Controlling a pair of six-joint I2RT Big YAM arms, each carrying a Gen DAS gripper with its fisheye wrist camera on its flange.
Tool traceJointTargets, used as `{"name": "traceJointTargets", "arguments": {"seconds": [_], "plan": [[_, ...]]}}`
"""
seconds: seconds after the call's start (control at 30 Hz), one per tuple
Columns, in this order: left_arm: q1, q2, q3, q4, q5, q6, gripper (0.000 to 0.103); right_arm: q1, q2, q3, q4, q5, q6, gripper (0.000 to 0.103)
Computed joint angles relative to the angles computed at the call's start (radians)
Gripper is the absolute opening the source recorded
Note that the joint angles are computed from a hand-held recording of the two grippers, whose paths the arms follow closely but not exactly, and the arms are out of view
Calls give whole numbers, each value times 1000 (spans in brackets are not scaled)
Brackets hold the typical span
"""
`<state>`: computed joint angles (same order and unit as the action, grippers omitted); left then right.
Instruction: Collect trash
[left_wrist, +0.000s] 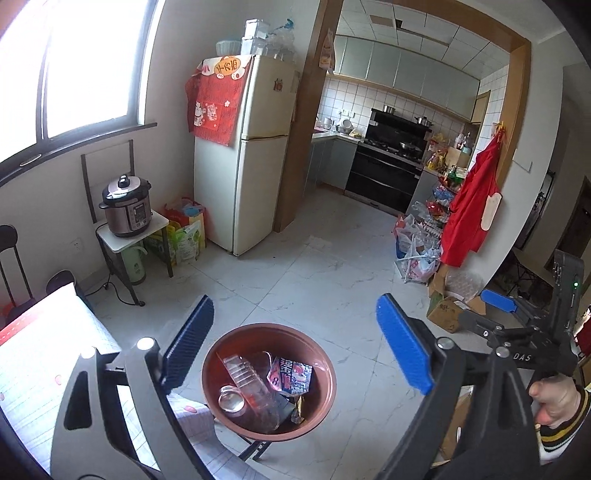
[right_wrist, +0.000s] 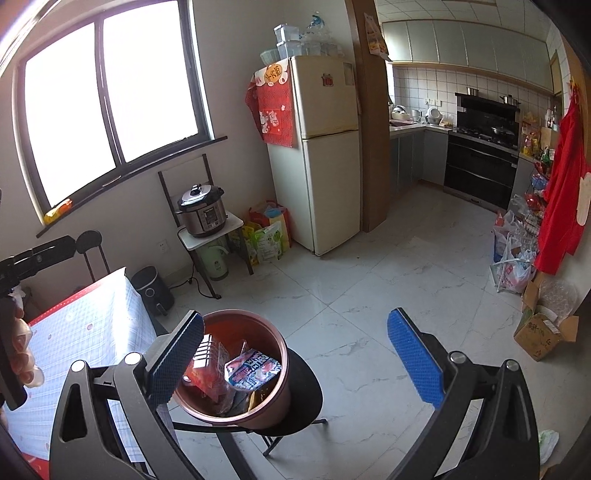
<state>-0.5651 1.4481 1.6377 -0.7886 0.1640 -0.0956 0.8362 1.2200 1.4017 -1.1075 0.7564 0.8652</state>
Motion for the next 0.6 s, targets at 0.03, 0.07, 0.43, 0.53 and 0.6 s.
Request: {"name": "traceJointTargets", "arguments": {"seconds": [0.03,0.07,0.43,0.53,0.6], "plan": [[9,-28,-22,-5,2,9,95,21,14,25,-29,20,14,97],[16,-50,-35,-18,-5,16,95,42,28,49,-58,34,29,97],[124,-316,-212,-115,-48,13,97,227,180,283,-247,97,163,97],[162,-398,-271,-117,-60,-1,97,266,219,330,-262,91,198,97],[178,-445,-302,-128,-85,-9,97,295,251,364,-284,98,224,97]]}}
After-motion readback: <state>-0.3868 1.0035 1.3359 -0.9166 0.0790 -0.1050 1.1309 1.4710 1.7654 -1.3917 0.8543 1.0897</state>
